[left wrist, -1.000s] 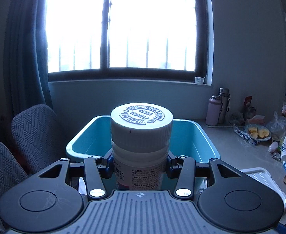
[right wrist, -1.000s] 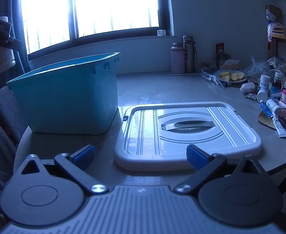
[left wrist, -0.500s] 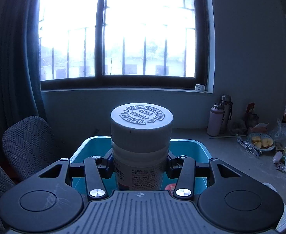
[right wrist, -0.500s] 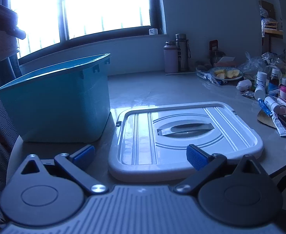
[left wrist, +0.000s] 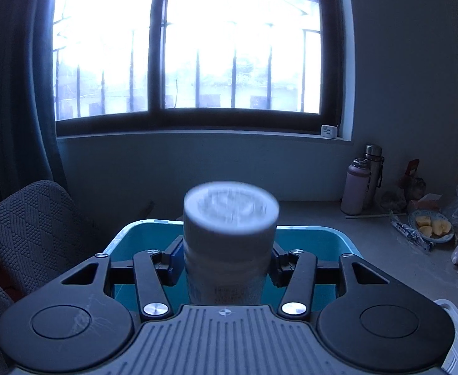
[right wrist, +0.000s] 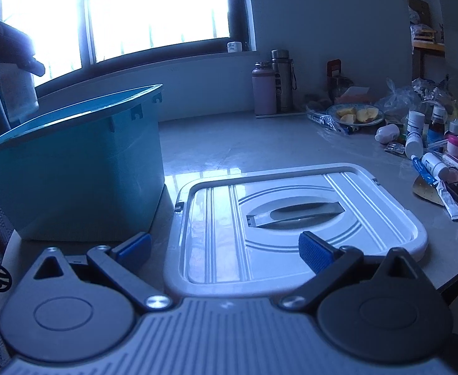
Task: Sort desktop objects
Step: 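Open the left gripper to drop the pill bottle into the bin, then move both grippers toward the white plastic lid beside the bin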
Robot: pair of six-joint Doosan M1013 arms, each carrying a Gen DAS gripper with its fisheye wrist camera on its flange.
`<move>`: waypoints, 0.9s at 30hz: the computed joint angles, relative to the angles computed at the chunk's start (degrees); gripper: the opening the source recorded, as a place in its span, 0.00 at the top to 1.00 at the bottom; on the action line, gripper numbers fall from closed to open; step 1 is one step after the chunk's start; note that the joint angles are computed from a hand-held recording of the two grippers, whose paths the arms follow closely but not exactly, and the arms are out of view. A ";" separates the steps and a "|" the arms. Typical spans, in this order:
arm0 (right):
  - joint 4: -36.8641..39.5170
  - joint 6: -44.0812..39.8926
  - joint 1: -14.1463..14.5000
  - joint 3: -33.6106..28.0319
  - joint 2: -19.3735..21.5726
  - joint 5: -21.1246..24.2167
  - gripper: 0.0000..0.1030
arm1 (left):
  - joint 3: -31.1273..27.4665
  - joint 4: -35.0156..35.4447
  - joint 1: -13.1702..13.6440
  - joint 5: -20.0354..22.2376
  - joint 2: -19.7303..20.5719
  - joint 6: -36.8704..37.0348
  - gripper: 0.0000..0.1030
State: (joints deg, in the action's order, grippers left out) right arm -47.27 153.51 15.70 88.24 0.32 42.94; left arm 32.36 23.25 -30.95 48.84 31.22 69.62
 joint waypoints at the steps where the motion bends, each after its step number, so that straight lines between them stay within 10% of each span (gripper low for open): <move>1: 0.22 -0.22 -0.03 -0.08 0.08 0.01 0.02 | -0.48 0.74 -0.07 0.41 0.26 -1.25 0.11; 27: 3.03 -5.60 -0.15 3.99 -4.00 -1.48 0.02 | 16.33 8.26 -3.58 -0.79 -8.87 -7.03 0.02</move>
